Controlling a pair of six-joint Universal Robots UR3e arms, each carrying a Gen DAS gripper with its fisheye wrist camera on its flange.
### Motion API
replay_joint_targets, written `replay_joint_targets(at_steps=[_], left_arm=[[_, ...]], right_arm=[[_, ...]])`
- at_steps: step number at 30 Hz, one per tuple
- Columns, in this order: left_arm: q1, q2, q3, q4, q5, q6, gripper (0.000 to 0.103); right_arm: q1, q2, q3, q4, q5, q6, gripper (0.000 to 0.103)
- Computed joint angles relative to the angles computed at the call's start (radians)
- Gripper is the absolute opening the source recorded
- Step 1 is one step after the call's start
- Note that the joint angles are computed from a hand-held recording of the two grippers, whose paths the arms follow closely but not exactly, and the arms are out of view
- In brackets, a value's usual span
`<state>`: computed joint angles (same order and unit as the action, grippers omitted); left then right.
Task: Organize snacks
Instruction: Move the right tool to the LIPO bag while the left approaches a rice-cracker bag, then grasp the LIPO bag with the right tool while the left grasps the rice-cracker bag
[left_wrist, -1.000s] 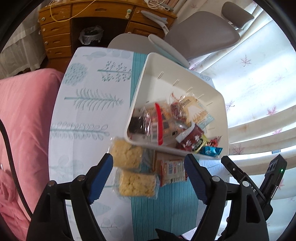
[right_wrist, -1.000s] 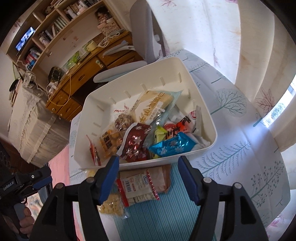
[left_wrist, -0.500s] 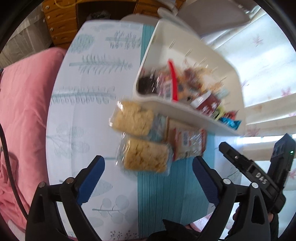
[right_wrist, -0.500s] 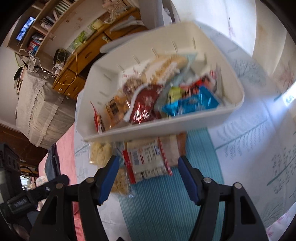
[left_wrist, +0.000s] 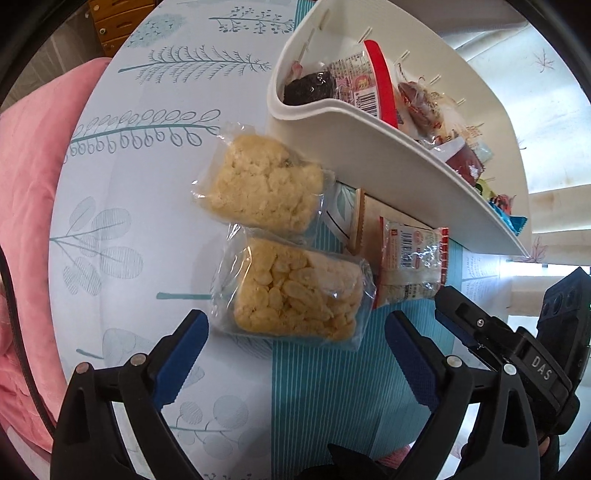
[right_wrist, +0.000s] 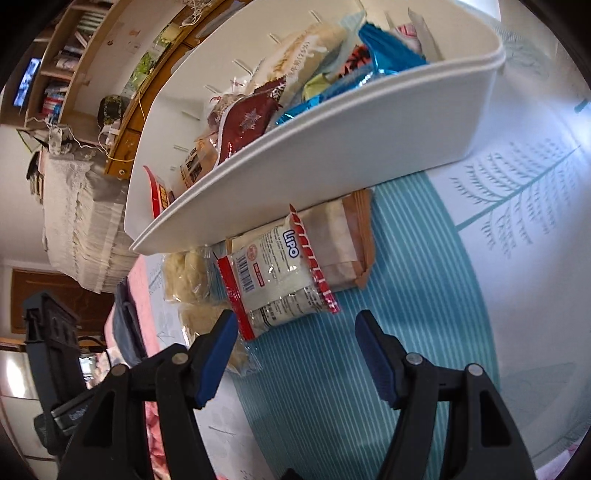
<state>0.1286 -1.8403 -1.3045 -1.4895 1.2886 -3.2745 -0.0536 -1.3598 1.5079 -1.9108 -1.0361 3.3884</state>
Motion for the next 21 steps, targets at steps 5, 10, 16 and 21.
replay_joint_targets(at_steps=[5,10,16,21], left_arm=[[-0.042,-0.052,0.040,0.008,0.029,-0.026,0.099],[-0.078,-0.098,0.067,0.009,0.056,-0.056,0.099],[-0.091,-0.134,0.090,0.004,0.080,-0.088,0.099],[-0.103,-0.169,0.124,-0.008,0.095,-0.101,0.099]], right_arm=[[-0.021,0.034,0.014,-0.032,0.064,-0.001,0.060],[-0.021,0.079,-0.009,-0.030,0.082,0.003,0.040],[-0.056,0.071,0.025,-0.028,0.131,-0.011,0.022],[-0.058,0.066,0.008,-0.018,0.139,-0.026,0.015]])
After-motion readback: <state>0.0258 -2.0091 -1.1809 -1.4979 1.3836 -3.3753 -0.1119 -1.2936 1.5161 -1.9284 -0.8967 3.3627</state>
